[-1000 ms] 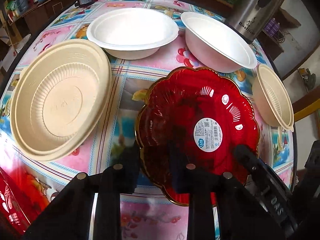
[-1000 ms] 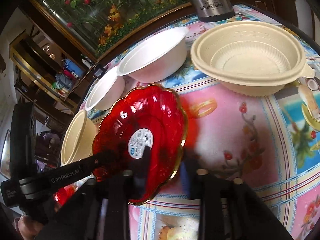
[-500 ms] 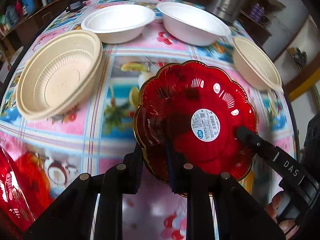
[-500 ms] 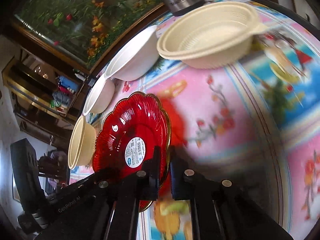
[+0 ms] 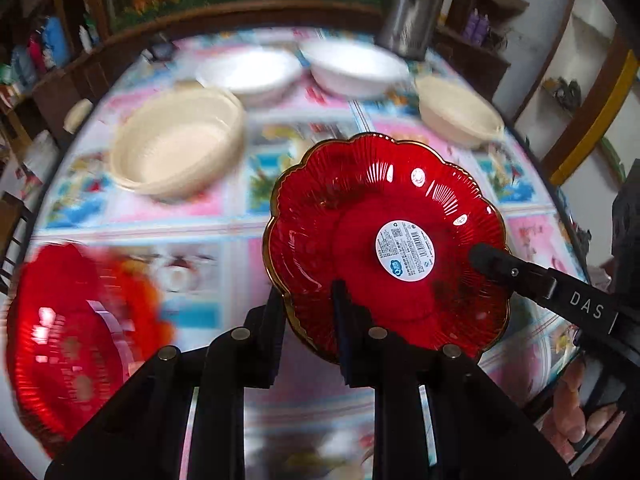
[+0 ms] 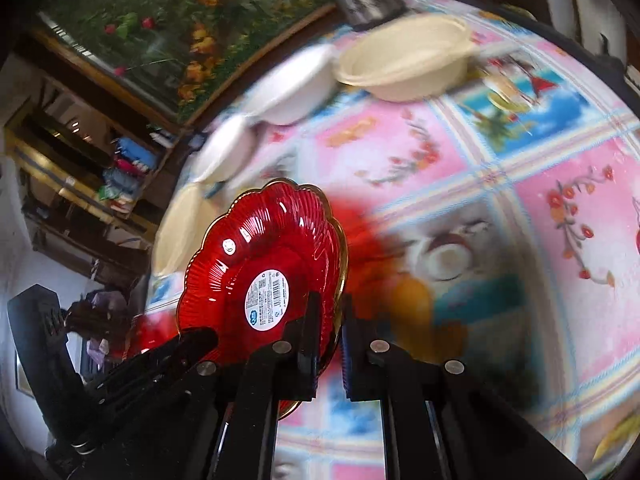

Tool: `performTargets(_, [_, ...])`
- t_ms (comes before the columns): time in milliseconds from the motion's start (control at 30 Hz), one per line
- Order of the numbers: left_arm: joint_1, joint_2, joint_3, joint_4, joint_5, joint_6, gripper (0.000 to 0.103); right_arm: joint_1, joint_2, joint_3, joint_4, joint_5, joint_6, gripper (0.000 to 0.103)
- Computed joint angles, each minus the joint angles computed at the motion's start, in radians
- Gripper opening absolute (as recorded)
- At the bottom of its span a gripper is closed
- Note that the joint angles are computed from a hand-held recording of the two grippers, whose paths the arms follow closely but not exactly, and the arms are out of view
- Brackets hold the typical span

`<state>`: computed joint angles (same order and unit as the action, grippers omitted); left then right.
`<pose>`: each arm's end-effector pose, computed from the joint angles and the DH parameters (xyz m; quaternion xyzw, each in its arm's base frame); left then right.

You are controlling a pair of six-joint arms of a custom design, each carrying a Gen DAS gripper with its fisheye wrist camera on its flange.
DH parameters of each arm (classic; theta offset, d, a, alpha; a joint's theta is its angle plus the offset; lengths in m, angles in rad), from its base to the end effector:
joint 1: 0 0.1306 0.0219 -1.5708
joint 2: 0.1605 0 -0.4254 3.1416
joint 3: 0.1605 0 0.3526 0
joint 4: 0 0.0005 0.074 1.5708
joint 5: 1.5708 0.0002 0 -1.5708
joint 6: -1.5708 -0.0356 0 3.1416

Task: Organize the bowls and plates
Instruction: 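Carry the small red plate onto the red plate stack and open the left tool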

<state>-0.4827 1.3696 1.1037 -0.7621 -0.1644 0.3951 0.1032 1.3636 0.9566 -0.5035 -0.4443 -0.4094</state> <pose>0.3576 -0.1814 0.3695 0.0201 0.9602 -0.0419 0.2755 0.3872 0.0550 0.3320 0.0701 0.9228 0.2818 0.2530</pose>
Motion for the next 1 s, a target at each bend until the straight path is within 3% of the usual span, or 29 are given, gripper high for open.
performTargets(200, [0.069, -0.192, -0.102, 0.021, -0.086, -0.002, 0.020, 0.150, -0.058, 0.040, 0.032, 0.017, -0.016, 0.009])
performTargets(433, [0.251, -0.330, -0.218, -0.012, -0.142, -0.011, 0.020, 0.395, 0.022, 0.127, 0.026, 0.102, 0.023, 0.010])
performTargets(667, [0.415, -0.367, -0.293, -0.037, -0.076, -0.051, 0.021, 0.562, 0.139, 0.209, -0.043, 0.173, 0.085, 0.012])
performTargets(867, [0.466, -0.356, -0.317, -0.025, -0.033, -0.060, 0.021, 0.621, 0.184, 0.238, -0.076, 0.243, 0.116, 0.014])
performTargets(1000, [0.471, -0.341, -0.323, -0.029, -0.046, -0.055, 0.023, 0.641, 0.197, 0.247, -0.084, 0.280, 0.132, 0.016])
